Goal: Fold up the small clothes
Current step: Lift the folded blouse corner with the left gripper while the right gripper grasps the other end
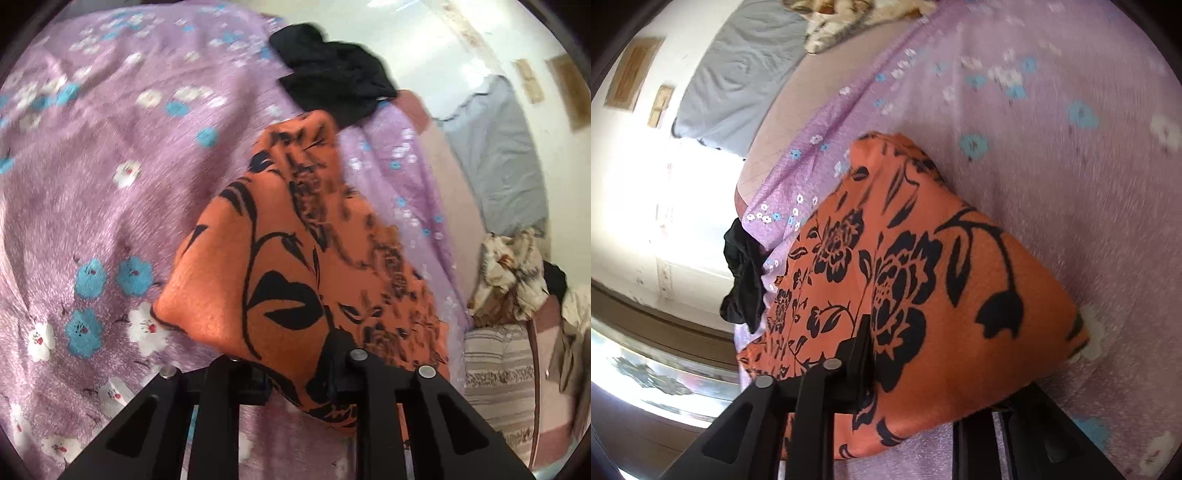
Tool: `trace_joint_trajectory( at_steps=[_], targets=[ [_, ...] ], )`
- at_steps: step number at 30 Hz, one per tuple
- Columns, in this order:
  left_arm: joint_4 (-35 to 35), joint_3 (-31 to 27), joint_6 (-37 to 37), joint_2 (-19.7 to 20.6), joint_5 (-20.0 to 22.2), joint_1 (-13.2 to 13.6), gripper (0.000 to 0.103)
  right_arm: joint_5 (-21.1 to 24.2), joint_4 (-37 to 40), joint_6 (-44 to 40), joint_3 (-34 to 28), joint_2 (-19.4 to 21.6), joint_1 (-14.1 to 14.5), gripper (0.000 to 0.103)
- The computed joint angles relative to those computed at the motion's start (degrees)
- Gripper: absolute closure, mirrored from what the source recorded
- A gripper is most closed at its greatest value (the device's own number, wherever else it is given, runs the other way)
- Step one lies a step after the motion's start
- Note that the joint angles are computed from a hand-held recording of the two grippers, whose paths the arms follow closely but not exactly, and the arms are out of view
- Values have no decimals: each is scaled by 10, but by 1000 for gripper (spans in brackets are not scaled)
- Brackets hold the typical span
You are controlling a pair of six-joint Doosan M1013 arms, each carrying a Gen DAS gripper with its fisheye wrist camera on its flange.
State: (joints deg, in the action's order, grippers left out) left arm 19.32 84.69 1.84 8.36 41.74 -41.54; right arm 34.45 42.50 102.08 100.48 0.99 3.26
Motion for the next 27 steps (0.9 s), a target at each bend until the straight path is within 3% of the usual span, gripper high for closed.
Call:
trace_joint_trajectory(
  at_steps=[8,13,15,18,21,23,27],
  targets=[
    [28,-11,39,-9,13,-20,84,-46,-155,62,-2,-28,23,86],
    [24,-10,48,-13,33,-30,84,-41,-179,60,4,-49,22,88],
    [6,-16,57,-6,52,-24,82,-12,-190,55,-5,-45,21,88],
    [-84,-4,57,-2,56,0,77,50,-100,49,-5,-27,-8,84],
    [-118,4,49,-8,50,9,72,92,68,26,22,-16,-54,81],
    [-83,-2,29,-15,72,6,69,98,155,2,39,-14,-73,73],
    [23,10,-69,-41,94,-14,63,89,201,-21,49,-16,-82,63]
  ],
)
